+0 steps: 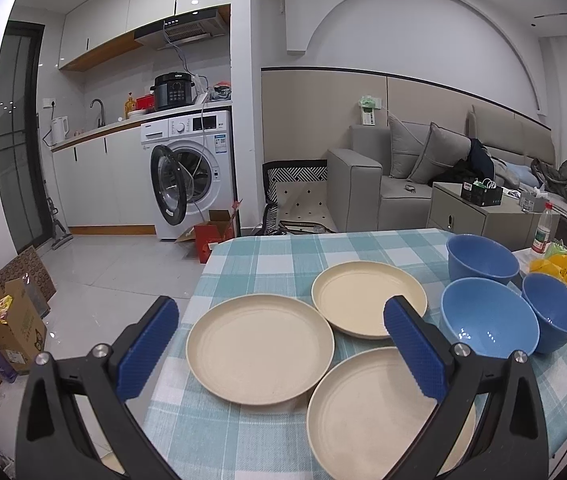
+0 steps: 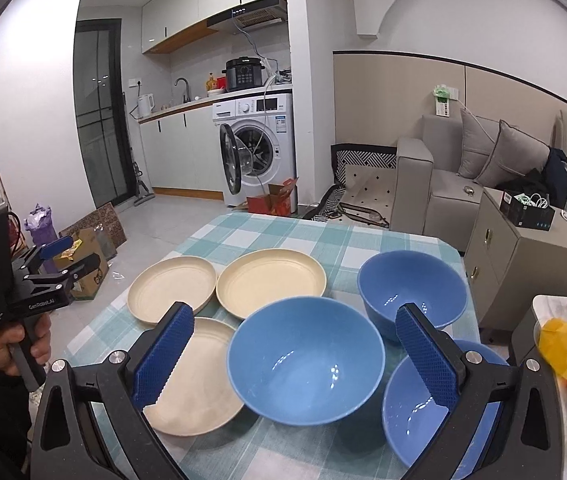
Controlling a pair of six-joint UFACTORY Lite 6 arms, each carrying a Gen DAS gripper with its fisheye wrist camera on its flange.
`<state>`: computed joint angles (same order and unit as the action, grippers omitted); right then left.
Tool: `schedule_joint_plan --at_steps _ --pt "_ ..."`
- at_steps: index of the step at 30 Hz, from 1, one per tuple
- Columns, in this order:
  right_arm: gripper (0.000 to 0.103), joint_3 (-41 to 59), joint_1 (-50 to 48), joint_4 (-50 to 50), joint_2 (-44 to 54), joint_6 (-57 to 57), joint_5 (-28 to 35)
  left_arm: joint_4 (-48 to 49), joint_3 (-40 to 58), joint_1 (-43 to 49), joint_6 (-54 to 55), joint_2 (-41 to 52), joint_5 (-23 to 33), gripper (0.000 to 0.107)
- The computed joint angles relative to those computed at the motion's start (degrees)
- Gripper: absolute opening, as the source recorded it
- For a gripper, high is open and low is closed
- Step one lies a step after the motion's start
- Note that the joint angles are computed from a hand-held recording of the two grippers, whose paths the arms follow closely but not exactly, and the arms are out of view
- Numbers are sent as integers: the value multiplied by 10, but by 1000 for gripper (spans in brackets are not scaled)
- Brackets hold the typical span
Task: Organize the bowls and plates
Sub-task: 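Move both tools forward toward the large cream plate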
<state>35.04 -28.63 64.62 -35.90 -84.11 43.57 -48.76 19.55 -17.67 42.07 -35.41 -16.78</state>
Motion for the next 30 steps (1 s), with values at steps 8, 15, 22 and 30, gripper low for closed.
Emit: schedule_joint_plan --at_steps 8,15,22,30 --pt "103 64 59 -33 44 62 -60 75 77 9 -59 77 7 103" --pt "103 170 118 -122 119 178 -91 101 144 26 -69 132 32 103" --pt "103 260 148 -159 198 227 -103 119 216 43 -83 207 47 103" --pt "103 364 187 -203 310 284 -113 67 284 44 -32 293 45 103"
